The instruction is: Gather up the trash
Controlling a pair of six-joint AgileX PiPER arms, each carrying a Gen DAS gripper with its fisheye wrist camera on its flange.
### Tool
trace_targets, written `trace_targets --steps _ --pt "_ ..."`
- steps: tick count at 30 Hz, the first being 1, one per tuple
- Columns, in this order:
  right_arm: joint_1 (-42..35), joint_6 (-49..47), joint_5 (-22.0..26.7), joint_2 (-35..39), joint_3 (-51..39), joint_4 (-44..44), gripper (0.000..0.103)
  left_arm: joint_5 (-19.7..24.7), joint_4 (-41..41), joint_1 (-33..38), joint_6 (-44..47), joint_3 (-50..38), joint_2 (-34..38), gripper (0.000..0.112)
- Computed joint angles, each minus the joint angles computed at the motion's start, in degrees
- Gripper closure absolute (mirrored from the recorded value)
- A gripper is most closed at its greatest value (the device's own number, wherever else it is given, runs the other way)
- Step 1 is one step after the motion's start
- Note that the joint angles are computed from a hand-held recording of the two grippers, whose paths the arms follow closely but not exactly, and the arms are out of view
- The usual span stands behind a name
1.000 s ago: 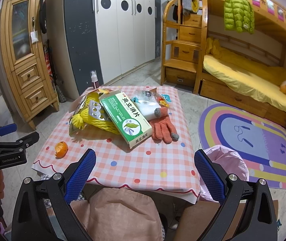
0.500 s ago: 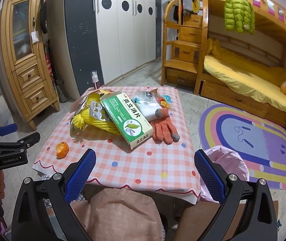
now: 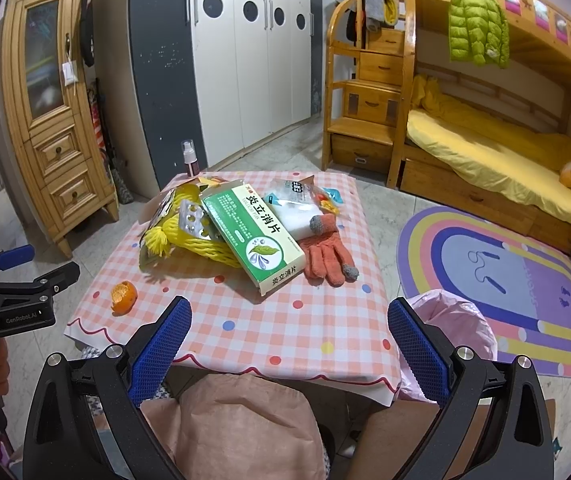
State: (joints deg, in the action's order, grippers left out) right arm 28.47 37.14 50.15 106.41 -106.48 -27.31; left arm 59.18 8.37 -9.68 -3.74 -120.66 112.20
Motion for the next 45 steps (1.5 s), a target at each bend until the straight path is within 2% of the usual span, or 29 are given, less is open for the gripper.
trace_targets --steps 28,31,37,45 --pt "0.29 -0.17 0.32 0.61 -0.62 0.26 0.006 -0.52 -0.27 0.65 0.20 0.83 -0.23 0.016" --pt "-0.16 -0.79 0.31 1.33 -1.06 1.20 0.006 -1.87 -1.15 2.15 0.78 2.09 -0.02 0.016" --pt "-1.80 -1.98 -1.66 3.69 -1.72 2.97 0.006 -6.40 1.45 4.29 -0.40 7.52 -1.13 0.016" --pt "-3.48 -3.87 -8.94 8.67 -3.33 2.71 0.006 -9.24 -6.59 6.86 6.52 11.39 0.18 0.016"
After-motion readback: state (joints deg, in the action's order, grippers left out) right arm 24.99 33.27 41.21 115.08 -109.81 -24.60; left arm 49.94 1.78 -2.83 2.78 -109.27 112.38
